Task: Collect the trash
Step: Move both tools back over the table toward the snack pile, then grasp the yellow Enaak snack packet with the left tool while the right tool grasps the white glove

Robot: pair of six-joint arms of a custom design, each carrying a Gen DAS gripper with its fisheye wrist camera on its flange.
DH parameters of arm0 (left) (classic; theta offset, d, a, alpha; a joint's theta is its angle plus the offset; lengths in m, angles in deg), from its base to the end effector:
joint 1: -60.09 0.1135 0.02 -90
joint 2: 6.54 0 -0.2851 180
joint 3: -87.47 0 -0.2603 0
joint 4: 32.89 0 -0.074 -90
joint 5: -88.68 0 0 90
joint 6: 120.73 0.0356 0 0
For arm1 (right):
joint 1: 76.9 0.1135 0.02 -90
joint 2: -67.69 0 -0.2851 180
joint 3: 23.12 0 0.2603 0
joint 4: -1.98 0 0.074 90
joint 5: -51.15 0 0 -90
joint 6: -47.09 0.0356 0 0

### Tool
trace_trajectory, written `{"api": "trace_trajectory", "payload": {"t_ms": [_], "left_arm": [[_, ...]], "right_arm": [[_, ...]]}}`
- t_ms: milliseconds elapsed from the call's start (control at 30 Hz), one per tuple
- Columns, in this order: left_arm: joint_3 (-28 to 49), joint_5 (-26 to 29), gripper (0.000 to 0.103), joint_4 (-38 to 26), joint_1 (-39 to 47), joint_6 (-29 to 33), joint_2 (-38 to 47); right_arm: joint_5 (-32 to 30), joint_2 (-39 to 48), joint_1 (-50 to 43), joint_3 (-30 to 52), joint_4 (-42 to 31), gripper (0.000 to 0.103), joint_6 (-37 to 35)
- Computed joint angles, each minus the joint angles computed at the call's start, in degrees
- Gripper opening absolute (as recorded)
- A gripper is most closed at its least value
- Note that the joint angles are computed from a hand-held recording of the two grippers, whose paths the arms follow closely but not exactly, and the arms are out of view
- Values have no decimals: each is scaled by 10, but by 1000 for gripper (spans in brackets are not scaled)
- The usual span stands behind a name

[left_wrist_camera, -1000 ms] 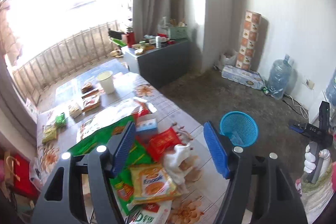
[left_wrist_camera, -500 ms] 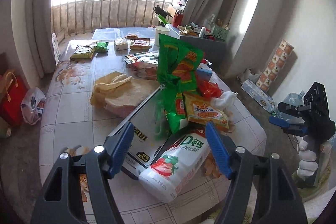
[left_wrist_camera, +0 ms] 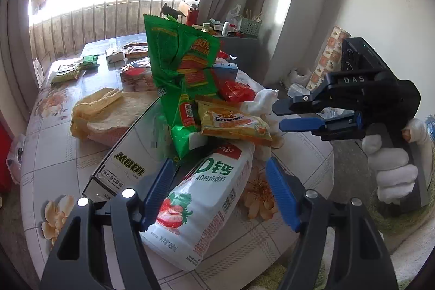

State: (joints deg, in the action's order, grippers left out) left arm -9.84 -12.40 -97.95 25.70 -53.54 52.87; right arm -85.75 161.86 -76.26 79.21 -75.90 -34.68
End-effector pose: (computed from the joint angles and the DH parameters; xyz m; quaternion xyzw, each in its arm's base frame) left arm 0.1650 -0.1046 0.3892 0.0524 0.9078 -0.1173 0.3992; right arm 0.3322 0.0297 0.3426 -0.0101 0.9057 0.4030 0.1307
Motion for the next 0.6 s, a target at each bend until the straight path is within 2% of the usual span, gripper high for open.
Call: {"api": "trace_trajectory", "payload": {"t_ms": [267, 400, 433, 500, 600], "left_arm": [[-16, -47, 69, 11, -40, 15, 1], [-25, -56, 69, 6, -51, 8, -6], [-28, -58, 69, 4, -52, 6, -9], [-33, -55, 69, 4, -50, 3, -12], [-40, -54, 69, 5, -49, 3, -15]], "right_arm": [[64, 55, 37, 64, -28, 40, 1], [74, 72, 46, 78, -31, 39, 4], [79, 73, 48, 79, -30, 36, 6], [78, 74, 49, 78, -32, 20, 7], [76, 70, 51, 74, -29, 7, 8]]}}
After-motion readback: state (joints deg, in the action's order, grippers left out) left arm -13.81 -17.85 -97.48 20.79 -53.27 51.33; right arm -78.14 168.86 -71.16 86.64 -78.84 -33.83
